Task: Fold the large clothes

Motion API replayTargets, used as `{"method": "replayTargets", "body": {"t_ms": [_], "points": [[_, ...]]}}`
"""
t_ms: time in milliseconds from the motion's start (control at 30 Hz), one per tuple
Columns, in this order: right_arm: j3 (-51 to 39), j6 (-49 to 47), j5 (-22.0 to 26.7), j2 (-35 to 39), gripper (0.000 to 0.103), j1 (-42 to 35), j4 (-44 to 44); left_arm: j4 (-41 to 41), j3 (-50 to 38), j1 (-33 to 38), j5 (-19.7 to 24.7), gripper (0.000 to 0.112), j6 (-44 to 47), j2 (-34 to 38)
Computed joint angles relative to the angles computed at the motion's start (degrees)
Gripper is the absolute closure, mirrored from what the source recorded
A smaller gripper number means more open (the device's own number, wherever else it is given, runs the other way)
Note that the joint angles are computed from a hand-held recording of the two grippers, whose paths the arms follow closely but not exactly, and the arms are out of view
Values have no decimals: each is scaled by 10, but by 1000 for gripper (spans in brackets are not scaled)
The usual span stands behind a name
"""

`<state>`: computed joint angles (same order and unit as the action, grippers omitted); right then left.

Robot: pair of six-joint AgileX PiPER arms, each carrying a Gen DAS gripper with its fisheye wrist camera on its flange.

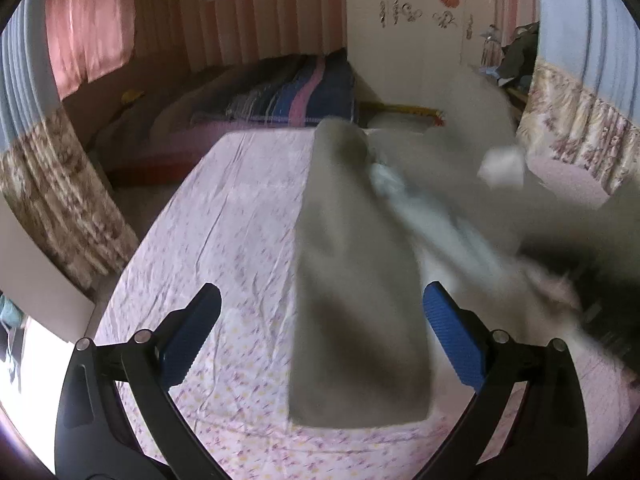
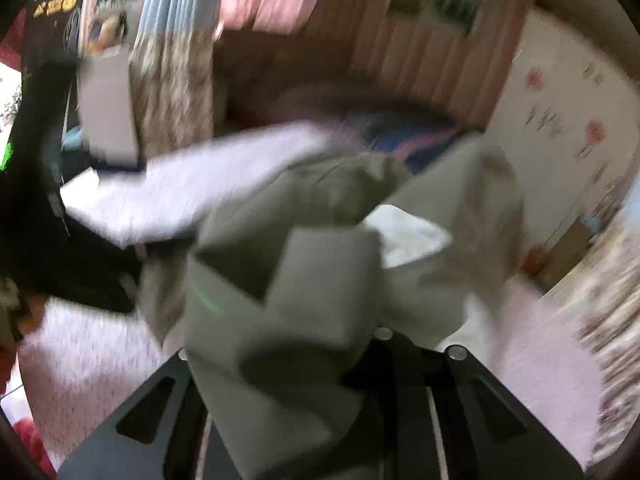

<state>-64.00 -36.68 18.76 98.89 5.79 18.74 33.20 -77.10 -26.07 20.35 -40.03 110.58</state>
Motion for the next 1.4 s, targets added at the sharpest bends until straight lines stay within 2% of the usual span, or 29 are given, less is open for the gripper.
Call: {"method": "replayTargets", "body": {"t_ms": [100,167,267,367,400,433,467,533,633,700,833,967,1033,1100,1133,1200,1333,1400], "points": [[27,-78,-22,29,86,-7,99,-33,2,4,-4,12,38,12],[29,-126,-19,40,86,-16,158,-46,-5,4,0,12,49,20],[36,-153,-34,48,85,-16,180,-52,0,10,-10,12,55,19],[39,-222,-18,44,82,-32,254,-49,7,11,-13,12,52,13],[39,-247,-12,43,77,-37,279,-49,7,11,-12,12,53,12],[40,-261,3,38,66,-42,292,-54,4,12,-8,12,58,13],[44,-256,26,19,61,-52,287,-56,5,11,-8,12,61,11],[62,-269,49,-20,38,-65,296,-54,7,9,-8,12,62,6],[104,-311,69,-105,31,-90,319,-57,7,7,-8,12,68,1],[121,-342,109,-149,30,-139,343,-73,8,8,-12,12,81,-5],[125,-393,186,-175,27,-253,396,-176,14,10,-26,12,176,-22],[115,-419,301,-161,27,-350,448,-189,24,-3,-37,12,192,-42],[116,-441,362,-156,27,-404,475,-167,24,-11,-38,12,175,-45],[119,-452,386,-146,27,-428,499,-135,17,-19,-29,12,145,-41],[121,-452,379,-146,27,-430,507,-131,14,-21,-26,12,140,-38],[135,-456,330,-154,27,-421,519,-137,16,-21,-24,12,143,-35],[118,-416,237,-118,27,-392,487,-165,26,-21,-33,12,166,-49],[117,-436,201,-91,27,-382,511,-193,29,-21,-36,12,191,-57]]}}
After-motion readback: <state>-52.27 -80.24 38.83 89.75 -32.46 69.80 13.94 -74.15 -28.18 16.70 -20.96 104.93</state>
